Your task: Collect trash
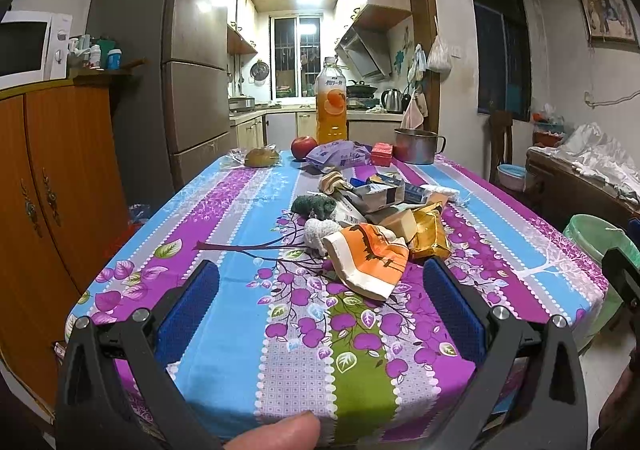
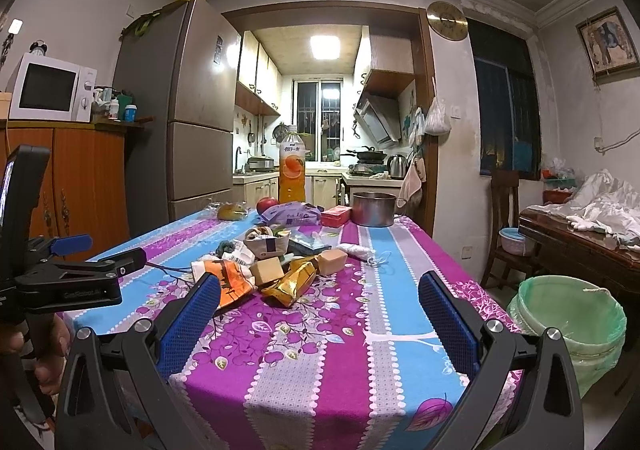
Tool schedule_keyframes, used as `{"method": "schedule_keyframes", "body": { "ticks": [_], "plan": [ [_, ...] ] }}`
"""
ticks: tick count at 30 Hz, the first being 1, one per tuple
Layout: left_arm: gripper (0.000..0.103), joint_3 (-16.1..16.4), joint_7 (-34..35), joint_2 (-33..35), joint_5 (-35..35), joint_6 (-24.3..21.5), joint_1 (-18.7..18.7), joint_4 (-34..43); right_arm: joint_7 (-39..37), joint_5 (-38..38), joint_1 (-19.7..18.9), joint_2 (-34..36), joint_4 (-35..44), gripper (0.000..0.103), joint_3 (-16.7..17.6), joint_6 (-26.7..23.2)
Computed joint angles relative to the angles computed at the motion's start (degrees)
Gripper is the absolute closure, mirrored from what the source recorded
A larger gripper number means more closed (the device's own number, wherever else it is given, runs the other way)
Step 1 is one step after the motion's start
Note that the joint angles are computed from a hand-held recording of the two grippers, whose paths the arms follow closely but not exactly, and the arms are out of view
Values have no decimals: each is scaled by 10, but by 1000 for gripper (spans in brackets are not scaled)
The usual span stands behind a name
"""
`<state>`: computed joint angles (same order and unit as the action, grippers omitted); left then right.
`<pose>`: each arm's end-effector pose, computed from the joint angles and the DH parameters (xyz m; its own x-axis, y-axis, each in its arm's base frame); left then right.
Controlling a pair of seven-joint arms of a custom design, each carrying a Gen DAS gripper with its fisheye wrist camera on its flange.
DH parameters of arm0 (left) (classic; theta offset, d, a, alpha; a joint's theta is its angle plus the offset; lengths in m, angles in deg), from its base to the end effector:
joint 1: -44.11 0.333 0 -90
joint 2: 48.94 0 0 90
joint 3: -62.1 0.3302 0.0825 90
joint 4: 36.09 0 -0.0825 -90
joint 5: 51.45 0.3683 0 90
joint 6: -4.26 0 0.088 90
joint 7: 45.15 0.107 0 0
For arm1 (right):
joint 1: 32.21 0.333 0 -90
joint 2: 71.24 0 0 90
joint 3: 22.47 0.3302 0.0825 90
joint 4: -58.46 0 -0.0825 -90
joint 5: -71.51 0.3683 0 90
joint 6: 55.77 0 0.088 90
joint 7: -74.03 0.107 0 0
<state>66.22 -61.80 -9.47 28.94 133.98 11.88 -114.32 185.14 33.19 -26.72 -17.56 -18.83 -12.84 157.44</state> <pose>0.6729 -0.3463 0.3723 0.4572 -0.8890 -0.0263 -0.3448 -0.1499 -0.9266 0.7163 0.2242 0.3502 0.5459 -0.8378 0.0064 -0.1391 -0.0982 -0.9854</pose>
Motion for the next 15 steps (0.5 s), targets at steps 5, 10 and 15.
{"method": "schedule_keyframes", "body": {
  "ticks": [5,10,15],
  "plan": [
    [5,0,1,0,-1,1,0,0,3,-5,-1,0,1,4,2,-3],
    [5,0,0,0,-1,0,0,-1,5,-9,-3,-6,-5,4,2,-3],
    [5,0,1,0,-1,0,0,0,4,-8,-3,-6,-6,4,2,-3]
  ]
}}
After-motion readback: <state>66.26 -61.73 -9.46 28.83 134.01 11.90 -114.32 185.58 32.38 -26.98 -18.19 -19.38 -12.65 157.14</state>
